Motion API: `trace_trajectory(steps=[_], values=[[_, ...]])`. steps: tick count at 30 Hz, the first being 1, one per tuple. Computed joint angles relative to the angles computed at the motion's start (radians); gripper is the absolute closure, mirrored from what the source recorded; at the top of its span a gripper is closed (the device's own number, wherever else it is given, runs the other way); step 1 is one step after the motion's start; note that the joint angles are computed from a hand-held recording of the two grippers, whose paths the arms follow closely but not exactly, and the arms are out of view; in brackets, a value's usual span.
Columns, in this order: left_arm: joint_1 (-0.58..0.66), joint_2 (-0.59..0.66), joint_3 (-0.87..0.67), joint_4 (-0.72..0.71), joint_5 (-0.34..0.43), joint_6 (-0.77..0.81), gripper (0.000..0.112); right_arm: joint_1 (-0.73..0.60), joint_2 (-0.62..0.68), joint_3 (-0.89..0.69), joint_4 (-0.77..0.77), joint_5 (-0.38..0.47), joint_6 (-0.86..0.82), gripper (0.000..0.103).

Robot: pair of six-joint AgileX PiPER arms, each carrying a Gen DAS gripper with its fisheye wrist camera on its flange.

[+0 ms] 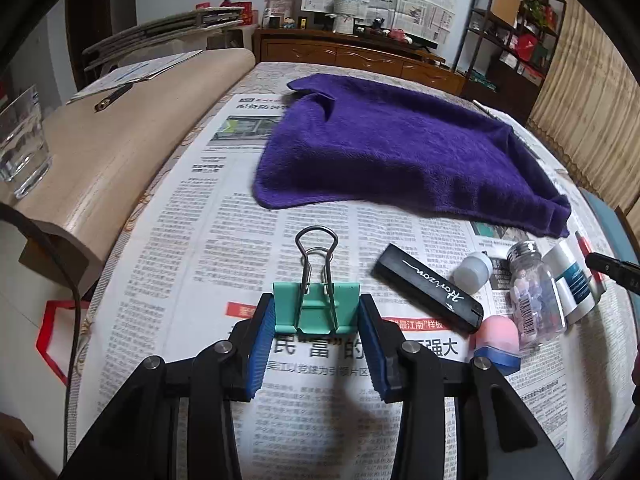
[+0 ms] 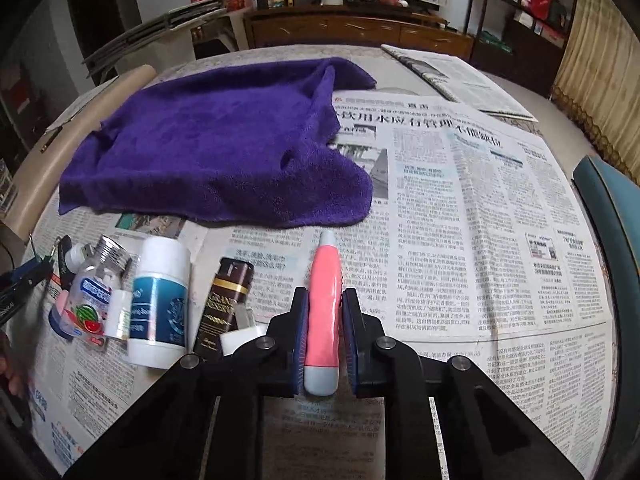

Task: Organize rigid objects
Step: 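Carry the clip onto the purple towel with the left gripper while the right places the pink tube beside it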

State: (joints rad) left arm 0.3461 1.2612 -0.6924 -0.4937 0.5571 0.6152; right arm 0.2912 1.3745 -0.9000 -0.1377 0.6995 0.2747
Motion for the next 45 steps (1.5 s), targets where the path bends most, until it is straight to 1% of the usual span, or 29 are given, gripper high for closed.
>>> trace_trajectory(steps=[4,7,10,13,17,20,24,26,29,30,33,36,38,45], values=[[0.020,-0.039,-0.041,0.023,0.050,-0.003,0.073,0.014,-0.010,-0.063,0.030,0.039,0.003,0.087],[0.023,-0.053,-0.112,0.022,0.107,-0.009,0.073,0.048,-0.014,-0.124,0.036,0.066,0.023,0.087],[-0.008,-0.046,-0.207,0.038,0.146,-0.043,0.073,0.079,0.002,-0.198,0.048,0.084,0.040,0.087],[-0.058,-0.008,-0.318,0.066,0.170,-0.097,0.073,0.087,0.045,-0.271,0.075,0.092,0.042,0.087],[-0.129,0.104,-0.468,0.093,0.177,-0.158,0.073,0.060,0.137,-0.378,0.144,0.099,0.005,0.087],[-0.197,0.198,-0.566,0.144,0.155,-0.226,0.073,0.030,0.225,-0.483,0.201,0.108,-0.033,0.087],[-0.262,0.374,-0.719,0.178,0.147,-0.288,0.073,0.008,0.337,-0.609,0.233,0.111,-0.061,0.087],[-0.294,0.465,-0.797,0.213,0.144,-0.330,0.073,0.003,0.414,-0.690,0.240,0.123,-0.080,0.087],[-0.330,0.616,-0.938,0.248,0.167,-0.379,0.073,-0.008,0.516,-0.788,0.259,0.138,-0.106,0.087],[-0.336,0.646,-0.969,0.252,0.174,-0.389,0.073,-0.009,0.553,-0.824,0.258,0.147,-0.111,0.087],[-0.353,0.758,-1.086,0.279,0.215,-0.419,0.073,-0.009,0.681,-0.964,0.254,0.202,-0.128,0.087],[-0.363,0.838,-1.173,0.300,0.267,-0.439,0.073,-0.001,0.797,-1.107,0.227,0.269,-0.135,0.087],[-0.374,0.862,-1.193,0.337,0.272,-0.459,0.073,0.004,0.857,-1.189,0.215,0.318,-0.144,0.087],[-0.385,0.922,-1.253,0.407,0.340,-0.483,0.073,0.030,0.924,-1.288,0.177,0.393,-0.185,0.087]])
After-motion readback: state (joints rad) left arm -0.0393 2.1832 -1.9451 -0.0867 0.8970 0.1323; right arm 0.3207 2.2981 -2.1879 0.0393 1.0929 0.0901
